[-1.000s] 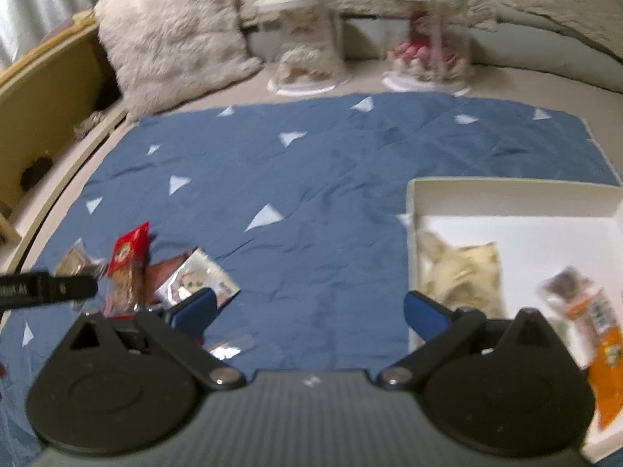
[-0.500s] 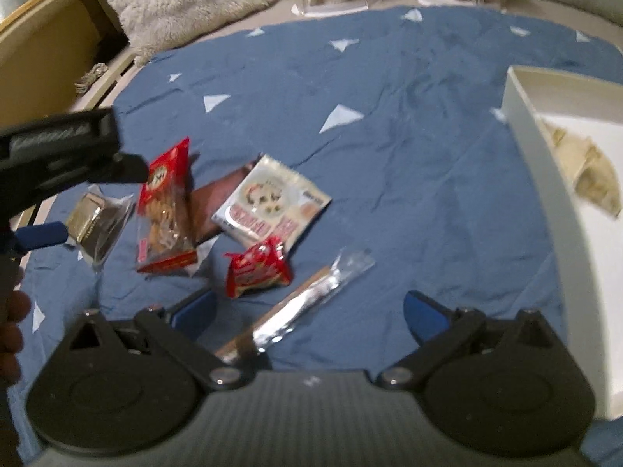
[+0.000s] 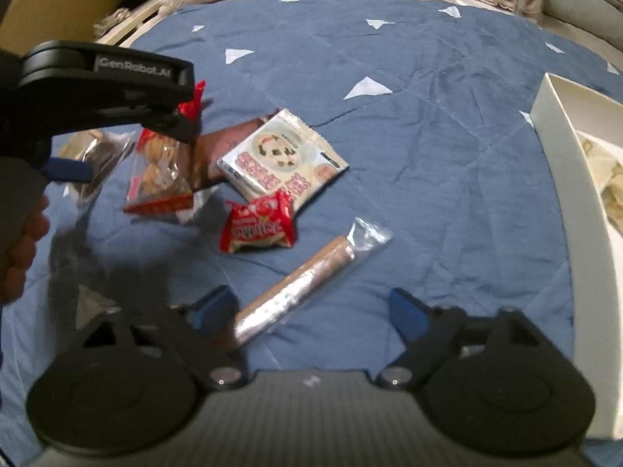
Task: Organize snacks
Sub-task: 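Grasp the red printed packet with the left tool while the right tool grasps the long clear stick bag, then lift the red packet and stick bag and carry them toward the white box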
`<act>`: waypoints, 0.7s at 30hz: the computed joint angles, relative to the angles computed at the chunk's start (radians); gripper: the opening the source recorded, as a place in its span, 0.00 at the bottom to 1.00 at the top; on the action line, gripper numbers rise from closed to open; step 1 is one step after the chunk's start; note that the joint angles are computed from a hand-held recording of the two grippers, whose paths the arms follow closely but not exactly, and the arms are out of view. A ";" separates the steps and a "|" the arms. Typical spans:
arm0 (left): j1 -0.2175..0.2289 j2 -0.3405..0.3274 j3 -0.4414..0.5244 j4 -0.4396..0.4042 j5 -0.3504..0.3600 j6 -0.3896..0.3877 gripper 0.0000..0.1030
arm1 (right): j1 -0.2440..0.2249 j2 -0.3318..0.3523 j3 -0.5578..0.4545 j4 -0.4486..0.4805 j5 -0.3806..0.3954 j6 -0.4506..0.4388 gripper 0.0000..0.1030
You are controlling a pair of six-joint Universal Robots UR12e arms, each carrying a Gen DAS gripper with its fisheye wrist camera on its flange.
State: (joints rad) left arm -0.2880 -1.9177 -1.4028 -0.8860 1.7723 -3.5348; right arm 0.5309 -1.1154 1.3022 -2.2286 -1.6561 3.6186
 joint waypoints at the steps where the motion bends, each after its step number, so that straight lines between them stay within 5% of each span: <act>1: -0.001 -0.002 0.001 -0.001 0.004 0.004 0.90 | -0.002 -0.005 0.005 0.003 0.005 -0.016 0.76; 9: -0.001 -0.007 0.002 -0.011 -0.008 0.015 0.77 | -0.033 -0.036 0.023 0.040 0.069 -0.102 0.32; 14: -0.005 -0.011 0.004 0.005 -0.002 0.023 0.68 | -0.048 -0.046 0.030 0.022 0.107 -0.135 0.26; 21: -0.001 -0.013 0.007 0.008 -0.026 0.011 0.43 | -0.062 -0.059 0.032 0.003 0.128 -0.144 0.14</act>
